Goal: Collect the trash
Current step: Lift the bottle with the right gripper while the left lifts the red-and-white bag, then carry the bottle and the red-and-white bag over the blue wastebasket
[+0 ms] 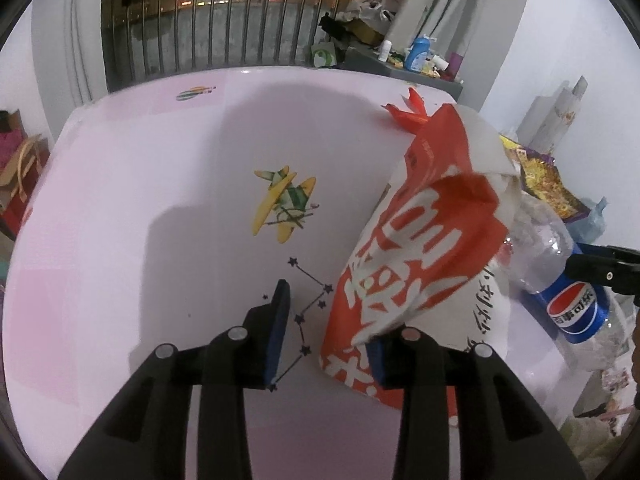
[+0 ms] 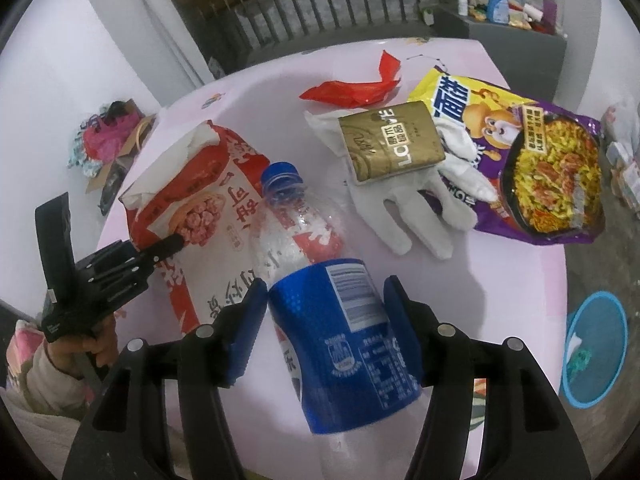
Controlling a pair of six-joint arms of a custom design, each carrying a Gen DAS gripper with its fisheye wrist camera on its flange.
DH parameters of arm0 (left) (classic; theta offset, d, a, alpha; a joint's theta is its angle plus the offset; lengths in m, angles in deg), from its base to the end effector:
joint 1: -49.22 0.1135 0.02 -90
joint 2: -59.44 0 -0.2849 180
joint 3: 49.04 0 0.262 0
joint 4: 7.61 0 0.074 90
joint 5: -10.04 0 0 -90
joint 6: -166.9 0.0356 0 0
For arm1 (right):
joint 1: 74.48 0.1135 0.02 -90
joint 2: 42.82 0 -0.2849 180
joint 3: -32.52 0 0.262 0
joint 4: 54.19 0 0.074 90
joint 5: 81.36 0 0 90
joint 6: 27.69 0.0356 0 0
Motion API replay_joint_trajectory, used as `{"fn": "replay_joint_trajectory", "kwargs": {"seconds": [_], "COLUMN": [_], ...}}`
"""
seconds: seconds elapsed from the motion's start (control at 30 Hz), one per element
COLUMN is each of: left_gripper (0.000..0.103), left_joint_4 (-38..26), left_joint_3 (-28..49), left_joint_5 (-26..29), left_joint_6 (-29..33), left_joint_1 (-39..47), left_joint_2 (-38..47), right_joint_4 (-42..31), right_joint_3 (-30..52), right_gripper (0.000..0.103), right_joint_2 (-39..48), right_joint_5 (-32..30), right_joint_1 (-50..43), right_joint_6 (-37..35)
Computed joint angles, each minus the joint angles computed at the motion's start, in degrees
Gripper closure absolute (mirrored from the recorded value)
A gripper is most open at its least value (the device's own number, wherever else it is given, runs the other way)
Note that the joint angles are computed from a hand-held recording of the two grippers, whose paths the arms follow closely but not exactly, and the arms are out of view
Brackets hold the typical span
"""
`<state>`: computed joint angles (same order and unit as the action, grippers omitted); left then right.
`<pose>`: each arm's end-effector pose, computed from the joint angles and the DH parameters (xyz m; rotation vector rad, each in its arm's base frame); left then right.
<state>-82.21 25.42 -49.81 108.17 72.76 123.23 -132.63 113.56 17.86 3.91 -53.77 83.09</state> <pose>0.1884 0.0626 0.3235 0.3221 2.4687 -0.3294 0.1711 0.0678 0.3601 -0.0294 2.6252 0.3673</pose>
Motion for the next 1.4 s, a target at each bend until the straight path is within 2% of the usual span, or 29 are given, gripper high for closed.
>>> {"fn": "replay_joint_trajectory", "kwargs": {"seconds": [0.07, 0.2, 0.37, 0.8, 0.87, 1.17, 1.4], "left_gripper": [0.070, 0.083, 0.088, 0.091, 0.092, 0.096, 0.098], "left_joint_4": [0.65, 1.31, 1.84, 2.47, 2.32, -0.47, -4.66], "left_joint_3": [-0.26, -1.04, -1.61, -1.56, -1.41, 0.57, 4.98], "left_joint_5": [-0.46, -1.08, -0.97, -2.72, -2.77, -1.51, 2.24], "left_joint_6": [-0.41, 0.35, 1.43, -0.12, -0.06, 0.90, 3.13], "left_joint_1": [-0.68, -2.09, -2.07, -4.23, -4.15, -3.15, 1.45], "left_joint_2": [-0.19, -1.10, -1.91, -3.68, -3.77, -5.17, -6.21], "right_joint_4": [0.51, 1.58, 1.90, 0.48, 0.14, 1.41, 1.33], "right_joint_3": [-0.28, -0.77, -0.32, 1.73, 1.76, 0.00, -1.09], "right_gripper": [0.044, 0.044, 0.044, 0.042, 0.046, 0.047, 0.047], "right_joint_2": [0.31, 1.02, 2.26, 7.47, 7.80, 4.77, 0.37], "right_joint_5": [-1.16, -4.37, -6.32, -7.86, -7.61, -8.48, -10.53], "right_joint_1": [-0.77, -2.49, -2.88, -1.75, -1.38, -1.04, -3.21], "right_joint_6": [-0.54, -1.15, -1.59, -5.77, -6.34, -4.73, -5.18]}}
